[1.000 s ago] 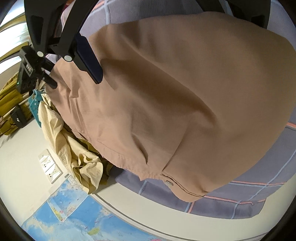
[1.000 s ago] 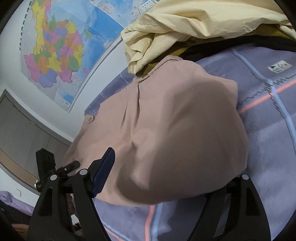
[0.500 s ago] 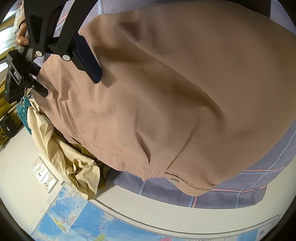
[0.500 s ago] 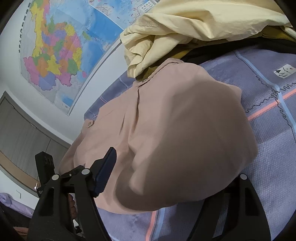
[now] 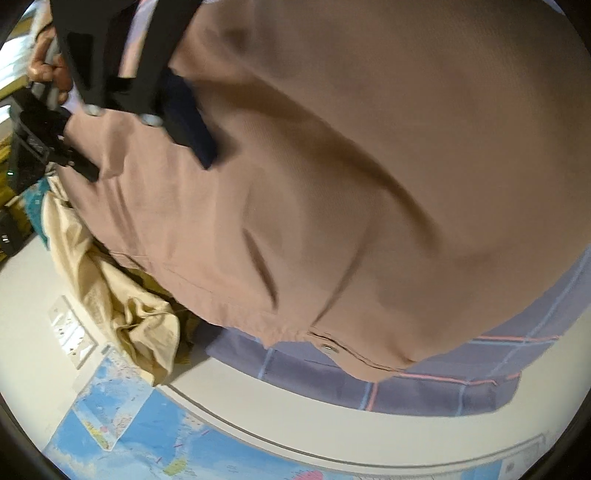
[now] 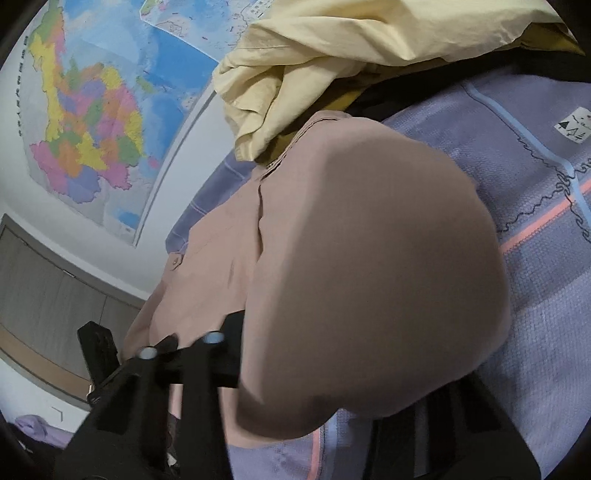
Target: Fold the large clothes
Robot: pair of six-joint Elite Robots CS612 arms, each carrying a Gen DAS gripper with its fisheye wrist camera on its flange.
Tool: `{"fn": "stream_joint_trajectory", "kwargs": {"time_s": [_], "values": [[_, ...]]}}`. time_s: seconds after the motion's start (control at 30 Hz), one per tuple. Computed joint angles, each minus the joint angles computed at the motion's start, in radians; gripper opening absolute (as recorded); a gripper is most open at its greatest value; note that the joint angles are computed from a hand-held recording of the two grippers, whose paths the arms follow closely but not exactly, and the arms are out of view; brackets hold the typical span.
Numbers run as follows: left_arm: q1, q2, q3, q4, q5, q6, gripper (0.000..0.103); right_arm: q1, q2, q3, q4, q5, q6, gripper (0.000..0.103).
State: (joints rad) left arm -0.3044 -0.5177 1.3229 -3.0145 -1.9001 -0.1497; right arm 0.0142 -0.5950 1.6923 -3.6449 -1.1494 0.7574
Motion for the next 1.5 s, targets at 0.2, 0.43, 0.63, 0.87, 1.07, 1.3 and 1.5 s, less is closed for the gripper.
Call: {"fn": "stream_joint_trajectory", "kwargs": {"time_s": [0.2, 0.43, 0.63, 0.87, 1.07, 1.3, 1.5], "values": [[0.016, 0.013, -0.022, 0.010, -0.047, -0.015, 0.066, -0.012, 0.014, -0.017, -0.009, 0.055, 0.001, 0.049], [-0.008, 0.016, -0.029, -0.007, 0.029, 0.003, 0.069, 0.003, 0.016, -0.048, 0.040, 0.023, -0.055, 0.031], [0.007, 0.016, -0.038, 0.018, 0.019, -0.048, 0.032, 0.005, 0.007, -0.047, 0.032, 0.052, -0.104, 0.022], [0.012, 0.027, -0.065, 0.051, -0.055, -0.005, 0.068, -0.015, 0.016, -0.059, 0.082, 0.084, -0.076, 0.054], [-0.013, 0.024, -0.055, 0.015, 0.084, -0.036, 0.035, -0.007, 0.023, -0.081, 0.104, 0.086, -0.114, 0.025], [0.008, 0.015, -0.060, 0.008, 0.032, -0.058, 0.014, 0.012, -0.012, -0.072, 0.071, 0.062, -0.195, 0.017], [0.021, -0.010, -0.056, -0.027, 0.008, -0.030, 0.014, 0.025, -0.053, -0.075, 0.082, 0.061, -0.272, 0.016]]}}
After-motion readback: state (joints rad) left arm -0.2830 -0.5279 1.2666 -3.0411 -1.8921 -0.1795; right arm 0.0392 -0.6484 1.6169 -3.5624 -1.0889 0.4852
